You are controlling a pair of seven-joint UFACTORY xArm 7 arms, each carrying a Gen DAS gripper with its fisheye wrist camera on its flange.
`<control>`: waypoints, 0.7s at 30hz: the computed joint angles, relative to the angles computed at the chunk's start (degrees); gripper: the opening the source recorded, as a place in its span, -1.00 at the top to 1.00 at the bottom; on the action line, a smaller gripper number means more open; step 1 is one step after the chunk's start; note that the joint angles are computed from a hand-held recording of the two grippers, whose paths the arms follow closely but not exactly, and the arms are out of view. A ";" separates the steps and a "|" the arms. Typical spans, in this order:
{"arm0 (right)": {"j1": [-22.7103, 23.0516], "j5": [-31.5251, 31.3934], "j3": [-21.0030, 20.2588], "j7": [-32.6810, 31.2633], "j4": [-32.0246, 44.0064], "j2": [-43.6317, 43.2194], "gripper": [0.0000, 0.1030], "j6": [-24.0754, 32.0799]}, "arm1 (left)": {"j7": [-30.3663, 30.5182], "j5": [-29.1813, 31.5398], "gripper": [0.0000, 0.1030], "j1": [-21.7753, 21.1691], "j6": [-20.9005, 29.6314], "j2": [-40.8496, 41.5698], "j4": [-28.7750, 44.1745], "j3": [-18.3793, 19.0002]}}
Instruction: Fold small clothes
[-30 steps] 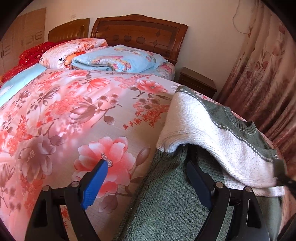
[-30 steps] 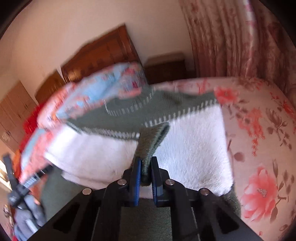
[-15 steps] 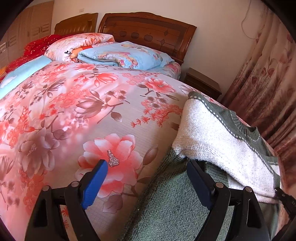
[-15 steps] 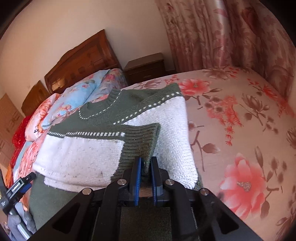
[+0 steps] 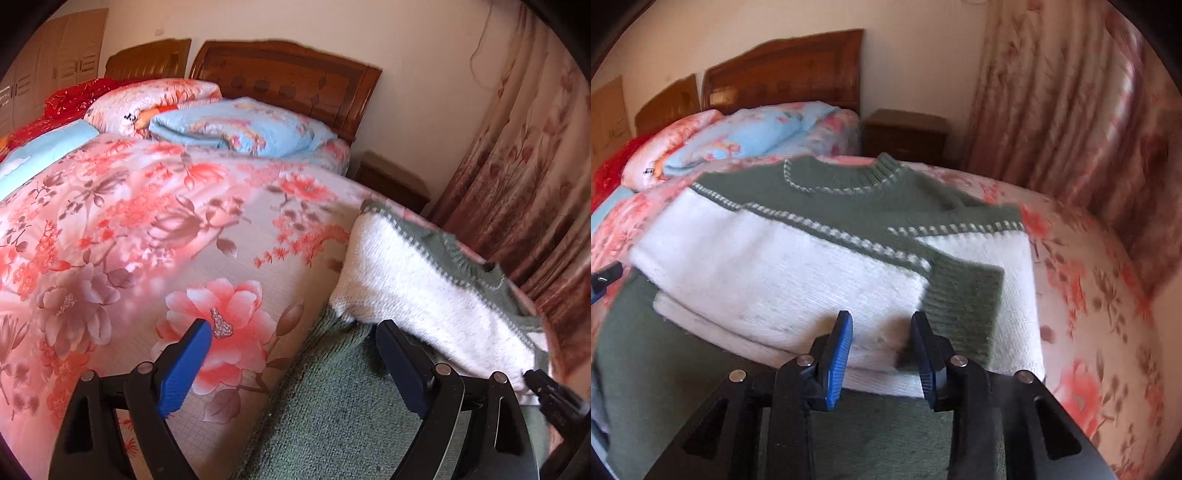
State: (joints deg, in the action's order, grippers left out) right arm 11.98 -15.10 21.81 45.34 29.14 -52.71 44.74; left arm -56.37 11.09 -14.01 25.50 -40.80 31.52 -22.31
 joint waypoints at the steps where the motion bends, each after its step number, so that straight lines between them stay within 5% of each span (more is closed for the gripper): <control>1: -0.29 0.06 0.00 -0.56 -1.21 -1.44 0.34 -0.64 | -0.92 0.47 -1.00 0.58 -1.28 -1.52 -0.93 -0.52; 4: 1.11 1.68 -3.23 -0.27 -4.24 -4.16 0.33 -3.35 | -4.76 1.90 -1.00 3.62 -6.23 -7.20 -3.72 -2.94; 6: 0.68 2.15 -3.11 -0.58 -4.33 -4.10 0.33 -3.80 | -3.03 1.41 -1.00 2.43 -11.01 -5.87 -3.18 -1.18; 9: -0.54 1.21 -0.17 -0.20 -2.84 -2.80 0.30 -1.85 | 6.46 -2.60 -1.00 -7.01 -15.30 5.16 2.89 6.88; 12: -0.68 0.82 -0.40 -0.28 -2.02 -2.14 0.30 -1.64 | 18.51 -10.23 -1.00 -18.94 -13.78 17.67 12.46 16.02; 16: 0.16 1.97 -2.14 -0.61 -3.31 -3.47 0.30 -3.11 | 29.99 -24.63 -1.00 -26.79 -9.91 29.36 21.81 23.82; 21: -0.01 2.62 -2.38 -0.92 -3.62 -3.47 0.29 -4.01 | 27.21 -23.27 -1.00 -20.75 -8.67 32.11 23.63 18.78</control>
State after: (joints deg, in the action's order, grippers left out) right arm 11.97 -12.48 19.43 44.42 25.53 -56.18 40.73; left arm -29.16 -12.18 -34.76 16.83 -8.69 55.15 -3.53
